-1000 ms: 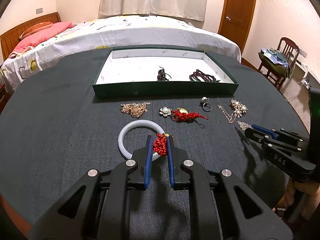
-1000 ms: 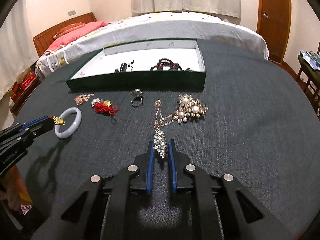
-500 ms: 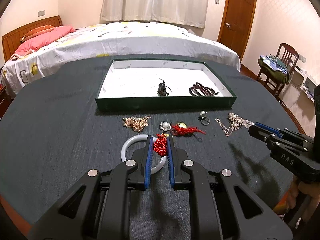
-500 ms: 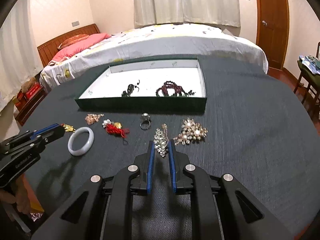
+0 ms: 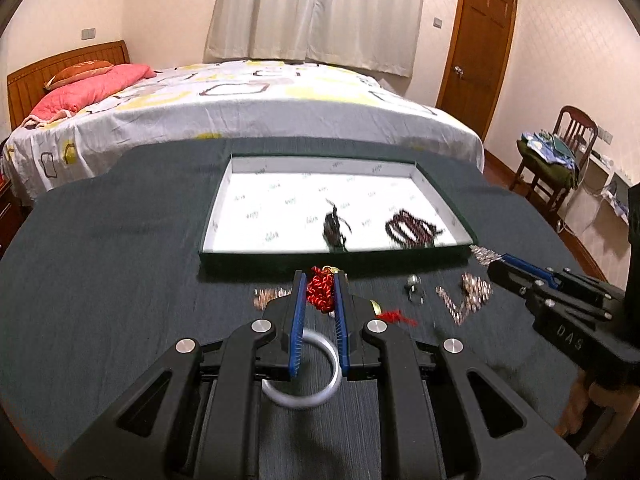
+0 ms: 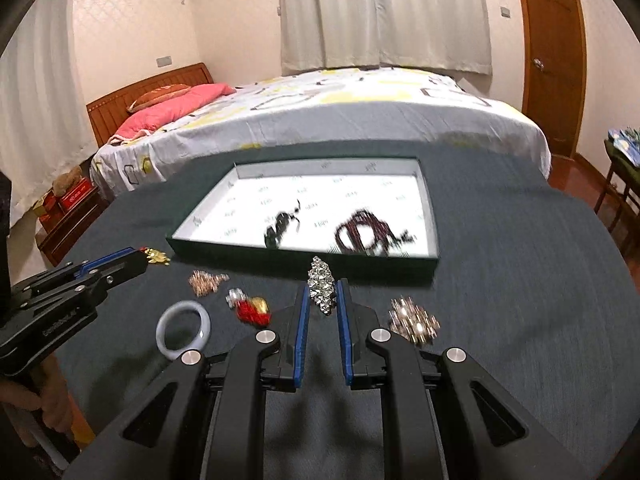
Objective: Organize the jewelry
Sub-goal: 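Carry tassel and rhinestone brooch into the box and open both tools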
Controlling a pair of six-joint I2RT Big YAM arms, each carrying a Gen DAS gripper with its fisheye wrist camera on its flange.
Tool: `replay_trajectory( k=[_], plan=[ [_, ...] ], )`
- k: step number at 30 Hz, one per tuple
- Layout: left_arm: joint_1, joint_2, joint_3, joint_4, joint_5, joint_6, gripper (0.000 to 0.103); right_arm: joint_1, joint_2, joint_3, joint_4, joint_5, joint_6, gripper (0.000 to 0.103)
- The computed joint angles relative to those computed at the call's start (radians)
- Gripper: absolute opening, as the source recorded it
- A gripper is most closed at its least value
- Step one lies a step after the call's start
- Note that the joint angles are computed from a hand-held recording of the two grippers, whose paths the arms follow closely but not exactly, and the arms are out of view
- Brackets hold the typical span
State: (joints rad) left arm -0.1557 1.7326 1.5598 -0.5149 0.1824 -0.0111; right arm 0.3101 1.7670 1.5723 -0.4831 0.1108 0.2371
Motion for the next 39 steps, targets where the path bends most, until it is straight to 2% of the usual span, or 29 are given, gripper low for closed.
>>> replay_trajectory(
  k=[5,8,12,17,23,33,35,37,39],
  plan=[
    [0.002,0.067,0.100,-0.002,-0.005,0.015,0.014,0.001,0.073,0.107,-0.013,-0.006,-0.016,0.014],
    [0.002,0.133,0.194,-0.026,-0.002,0.012,0.014,-0.002,0.134,0.191,-0.035,-0.011,-0.022,0.014],
    [0.001,0.219,0.301,-0.057,-0.020,0.015,0.014,-0.014,0.239,0.333,-0.095,-0.025,-0.015,0.014],
    [0.005,0.348,0.453,-0.142,-0.048,0.014,0.014,-0.018,0.355,0.488,-0.176,-0.027,-0.007,0.014],
    [0.011,0.490,0.645,-0.284,-0.047,0.008,0.014,-0.020,0.477,0.655,-0.291,-0.037,-0.013,0.014],
    [0.010,0.569,0.759,-0.394,-0.035,0.022,0.015,-0.021,0.529,0.723,-0.365,-0.043,-0.014,0.015],
    [0.011,0.572,0.764,-0.398,-0.038,0.018,0.021,-0.023,0.529,0.721,-0.367,-0.052,-0.010,0.015],
    [0.011,0.573,0.768,-0.399,-0.045,0.011,0.043,-0.025,0.521,0.708,-0.357,-0.055,-0.008,0.016],
    [0.014,0.570,0.763,-0.396,-0.043,-0.004,0.054,-0.026,0.514,0.697,-0.349,-0.055,-0.005,0.017]
  ],
)
